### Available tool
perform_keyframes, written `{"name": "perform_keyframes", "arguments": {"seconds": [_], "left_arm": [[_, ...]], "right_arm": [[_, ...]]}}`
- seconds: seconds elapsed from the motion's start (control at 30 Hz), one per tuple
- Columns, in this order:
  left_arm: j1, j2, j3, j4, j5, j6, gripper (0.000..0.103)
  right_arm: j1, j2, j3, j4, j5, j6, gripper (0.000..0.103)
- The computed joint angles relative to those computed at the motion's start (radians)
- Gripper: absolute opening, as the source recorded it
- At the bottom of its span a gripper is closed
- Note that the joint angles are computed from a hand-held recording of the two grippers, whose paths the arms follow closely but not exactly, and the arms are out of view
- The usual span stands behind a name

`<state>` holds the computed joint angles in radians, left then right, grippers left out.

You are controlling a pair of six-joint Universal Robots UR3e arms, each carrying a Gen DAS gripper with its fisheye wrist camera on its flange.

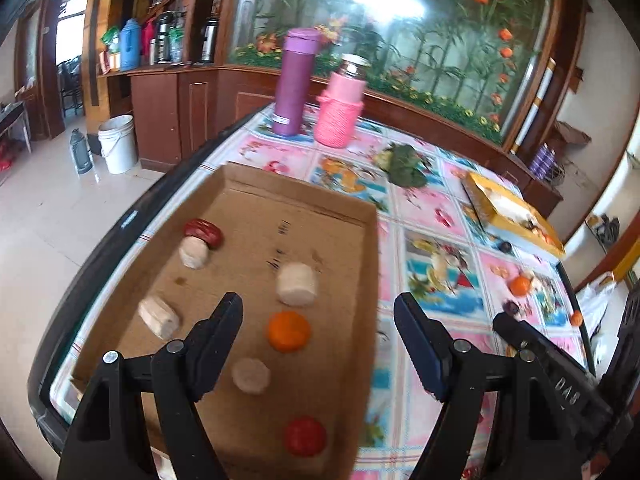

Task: Organize fruits
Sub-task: 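Move both empty tools back over the fruits on the tablecloth, then grasp a dark date with the left tool while the right tool grasps an orange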

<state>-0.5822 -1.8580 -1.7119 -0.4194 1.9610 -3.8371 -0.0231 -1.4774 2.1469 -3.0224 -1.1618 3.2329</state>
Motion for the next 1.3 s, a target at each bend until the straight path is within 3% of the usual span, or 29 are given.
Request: {"name": "perform_keyframes", "arguments": {"seconds": [0.37, 0.63, 1.0, 1.17, 1.3], "left_arm": [[-0.138, -0.189, 0.291, -0.203, 0.04, -0.015, 0.077], [-0.216, -0.34, 0.529, -0.364, 0.151, 0.014, 0.077], [-0.238, -0.431, 0.677, -0.453, 0.146, 0.045, 0.077], [-0.225, -0.451, 0.68, -0.401, 0.074, 0.08, 0.077], [-0.176, -0.449, 0.628, -0.3, -0.121, 0.116, 0.077]], "right_arm": [[-0.303, -0.163, 0.222, 0.03, 0.155, -0.06, 0.069], [-0.394, -0.192, 0.276, 0.054, 0.225, -0.11, 0.069], [-0.464, -0.202, 0.308, 0.065, 0.268, -0.131, 0.069], [-0.513, -0.237, 0.314, 0.116, 0.294, -0.176, 0.069], [-0.641, -0.325, 0.327, 0.24, 0.318, -0.282, 0.069]]}}
